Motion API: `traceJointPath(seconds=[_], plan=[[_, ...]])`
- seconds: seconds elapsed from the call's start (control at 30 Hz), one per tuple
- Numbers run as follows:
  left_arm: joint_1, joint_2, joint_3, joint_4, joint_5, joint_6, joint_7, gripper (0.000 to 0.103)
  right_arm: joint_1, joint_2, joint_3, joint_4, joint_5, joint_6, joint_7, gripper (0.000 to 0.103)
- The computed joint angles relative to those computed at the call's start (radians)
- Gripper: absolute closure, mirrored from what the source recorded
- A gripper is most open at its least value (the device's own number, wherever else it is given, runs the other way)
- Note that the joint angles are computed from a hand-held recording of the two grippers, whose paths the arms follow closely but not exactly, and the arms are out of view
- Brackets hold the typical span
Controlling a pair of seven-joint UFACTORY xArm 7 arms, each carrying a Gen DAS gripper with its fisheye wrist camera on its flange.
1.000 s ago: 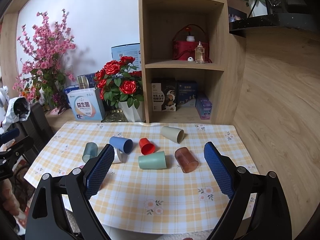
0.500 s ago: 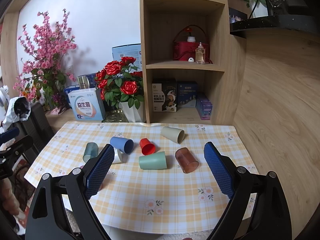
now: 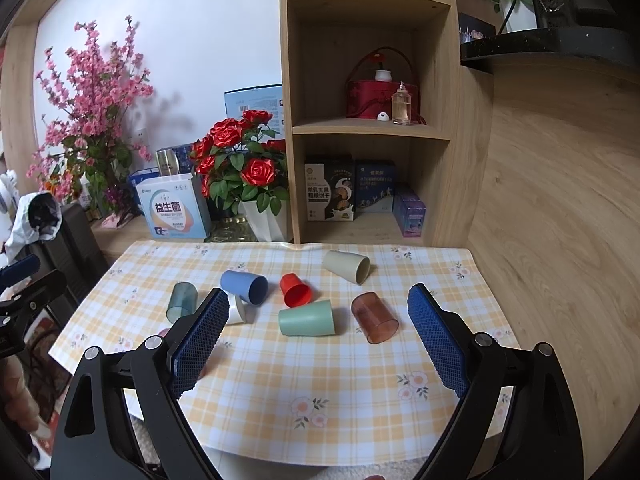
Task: Flip cup upside down
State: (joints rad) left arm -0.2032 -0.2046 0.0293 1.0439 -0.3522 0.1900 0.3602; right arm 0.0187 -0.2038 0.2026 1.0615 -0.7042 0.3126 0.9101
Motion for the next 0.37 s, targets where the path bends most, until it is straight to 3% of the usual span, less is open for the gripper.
traceJointPath(seconds=[0.37], plan=[[0.018, -0.001, -0.014, -0.002, 0.044, 0.000, -0.040, 0.006, -0.001, 0.000, 0.004, -0.012, -0.014, -0.005, 0.018, 0.015]])
